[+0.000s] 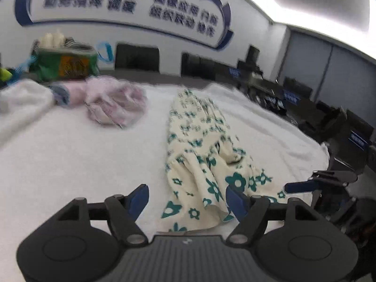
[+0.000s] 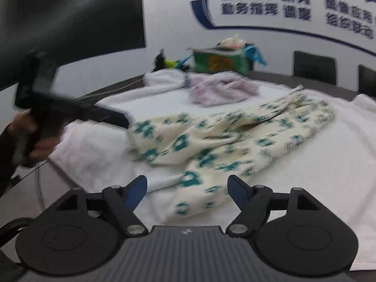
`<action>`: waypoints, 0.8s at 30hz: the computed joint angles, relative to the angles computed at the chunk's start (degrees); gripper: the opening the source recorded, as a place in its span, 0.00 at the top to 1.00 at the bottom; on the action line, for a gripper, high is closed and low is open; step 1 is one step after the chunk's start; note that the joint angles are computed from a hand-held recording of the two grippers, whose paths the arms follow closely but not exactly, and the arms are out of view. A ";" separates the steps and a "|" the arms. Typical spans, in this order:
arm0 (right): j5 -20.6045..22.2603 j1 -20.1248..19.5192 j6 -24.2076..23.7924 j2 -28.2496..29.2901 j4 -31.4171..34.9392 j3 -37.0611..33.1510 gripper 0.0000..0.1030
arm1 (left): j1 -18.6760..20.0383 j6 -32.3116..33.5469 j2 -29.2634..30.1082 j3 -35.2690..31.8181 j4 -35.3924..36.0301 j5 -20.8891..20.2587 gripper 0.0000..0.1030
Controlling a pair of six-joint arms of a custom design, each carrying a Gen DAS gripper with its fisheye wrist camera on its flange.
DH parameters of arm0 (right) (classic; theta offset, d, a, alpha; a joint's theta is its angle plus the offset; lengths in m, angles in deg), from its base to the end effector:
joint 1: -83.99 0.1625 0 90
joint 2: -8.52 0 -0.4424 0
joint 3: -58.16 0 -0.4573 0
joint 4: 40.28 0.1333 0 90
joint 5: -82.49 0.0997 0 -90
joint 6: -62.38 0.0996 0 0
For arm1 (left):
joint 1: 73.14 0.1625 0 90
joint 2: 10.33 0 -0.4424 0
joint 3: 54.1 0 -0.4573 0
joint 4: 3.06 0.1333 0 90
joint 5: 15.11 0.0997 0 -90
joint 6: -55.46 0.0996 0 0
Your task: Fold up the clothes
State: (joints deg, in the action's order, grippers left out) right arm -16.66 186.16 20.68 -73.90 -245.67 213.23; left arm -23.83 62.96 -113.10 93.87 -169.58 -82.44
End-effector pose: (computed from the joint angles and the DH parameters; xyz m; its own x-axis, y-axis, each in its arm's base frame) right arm 0.1854 -0.3024 0.1600 -0.6346 -0.5542 0.5387 -0.7727 0.4678 -0.4290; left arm -0.1028 -0.3829 0.2428 -0.7505 0.5304 -0.3943 0.6606 0.5835 -0.4724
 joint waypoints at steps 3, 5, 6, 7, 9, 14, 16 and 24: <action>-4.15 1.49 0.43 8.46 -8.22 -1.48 0.64 | 1.19 -0.80 3.26 -1.54 3.06 -0.85 0.66; -6.65 1.71 2.64 11.54 -11.86 -2.17 0.89 | 1.83 -3.34 3.21 -1.44 3.43 -2.16 0.90; -6.78 1.41 3.60 11.47 -12.45 -2.10 0.95 | 2.05 -5.31 2.83 -1.24 3.37 -2.81 0.92; -6.55 1.01 4.58 10.51 -11.70 -1.92 0.96 | 2.28 -7.28 2.45 -1.04 3.29 -3.45 0.93; -5.92 0.63 5.27 6.54 -7.64 -1.23 0.97 | 2.44 -11.18 1.41 -0.45 3.19 -4.94 0.94; -4.05 2.35 4.70 -5.72 2.54 0.86 0.98 | -4.77 -20.99 -6.74 4.97 5.90 -7.34 0.94; -4.34 3.05 3.45 -8.82 6.22 1.29 0.97 | -7.74 -22.24 -7.78 6.79 6.13 -3.60 0.92; 0.68 -0.81 -8.22 -2.84 -1.93 3.71 0.26 | -13.54 -7.03 -14.91 12.71 1.51 5.45 0.30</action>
